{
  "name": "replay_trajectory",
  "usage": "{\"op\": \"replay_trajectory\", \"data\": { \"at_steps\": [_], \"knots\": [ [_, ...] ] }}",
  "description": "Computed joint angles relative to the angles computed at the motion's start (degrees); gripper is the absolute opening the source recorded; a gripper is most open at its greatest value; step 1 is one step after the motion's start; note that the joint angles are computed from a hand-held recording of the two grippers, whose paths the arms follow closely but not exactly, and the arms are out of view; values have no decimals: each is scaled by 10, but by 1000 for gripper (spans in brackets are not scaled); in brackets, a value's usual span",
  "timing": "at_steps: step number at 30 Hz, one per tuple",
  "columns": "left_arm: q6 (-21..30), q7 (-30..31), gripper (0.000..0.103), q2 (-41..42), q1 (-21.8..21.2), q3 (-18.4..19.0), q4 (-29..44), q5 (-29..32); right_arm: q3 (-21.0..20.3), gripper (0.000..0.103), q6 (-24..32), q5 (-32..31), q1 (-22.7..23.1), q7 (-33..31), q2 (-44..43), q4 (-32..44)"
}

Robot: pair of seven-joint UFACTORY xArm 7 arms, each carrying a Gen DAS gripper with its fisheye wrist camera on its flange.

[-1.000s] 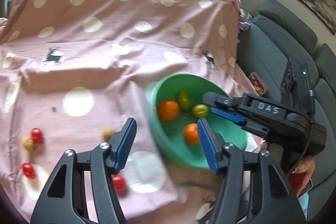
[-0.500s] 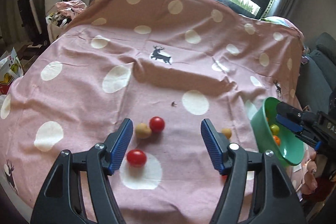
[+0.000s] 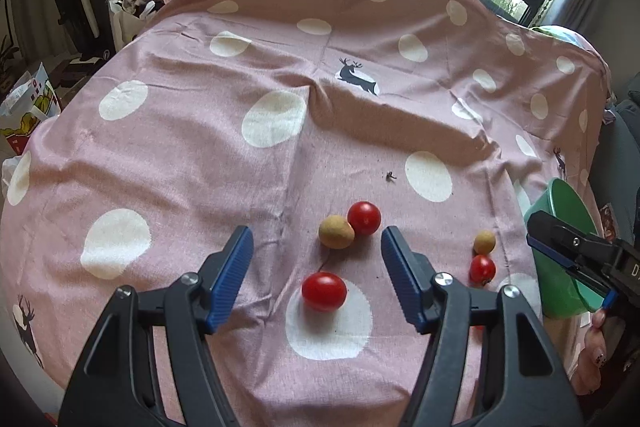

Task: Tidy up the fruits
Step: 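Move both tools from the bowl toward the red tomatoes on the cloth, then close the left tool on a red tomato while the right tool closes on another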

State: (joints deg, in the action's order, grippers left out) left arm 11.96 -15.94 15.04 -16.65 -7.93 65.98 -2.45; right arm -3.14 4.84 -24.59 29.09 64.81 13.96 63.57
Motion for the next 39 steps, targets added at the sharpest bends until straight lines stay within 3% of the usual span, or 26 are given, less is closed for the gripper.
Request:
{"op": "replay_trajectory", "data": {
  "at_steps": [6,10,14,18,27,31,35,39],
  "knots": [
    [35,63,62,10,26,-38,14,-58,59,56,30,87,-48,-65,3,0],
    [51,125,61,12,29,-55,19,-93,57,56,72,105,-46,-65,1,3],
    [77,59,61,18,-24,3,27,-8,67,56,99,119,-54,-76,7,10],
    [109,27,54,34,-35,18,45,35,49,50,148,78,-34,-45,19,34],
    [154,32,51,61,-23,3,74,31,54,42,200,53,-35,-35,47,68],
    [150,23,49,61,-31,9,73,42,56,39,203,54,-36,-38,52,71],
    [132,1,36,59,-43,20,64,67,58,39,207,60,-38,-39,54,72],
    [122,25,28,61,-24,-2,63,34,58,37,209,62,-37,-39,56,74]
  ]
}}
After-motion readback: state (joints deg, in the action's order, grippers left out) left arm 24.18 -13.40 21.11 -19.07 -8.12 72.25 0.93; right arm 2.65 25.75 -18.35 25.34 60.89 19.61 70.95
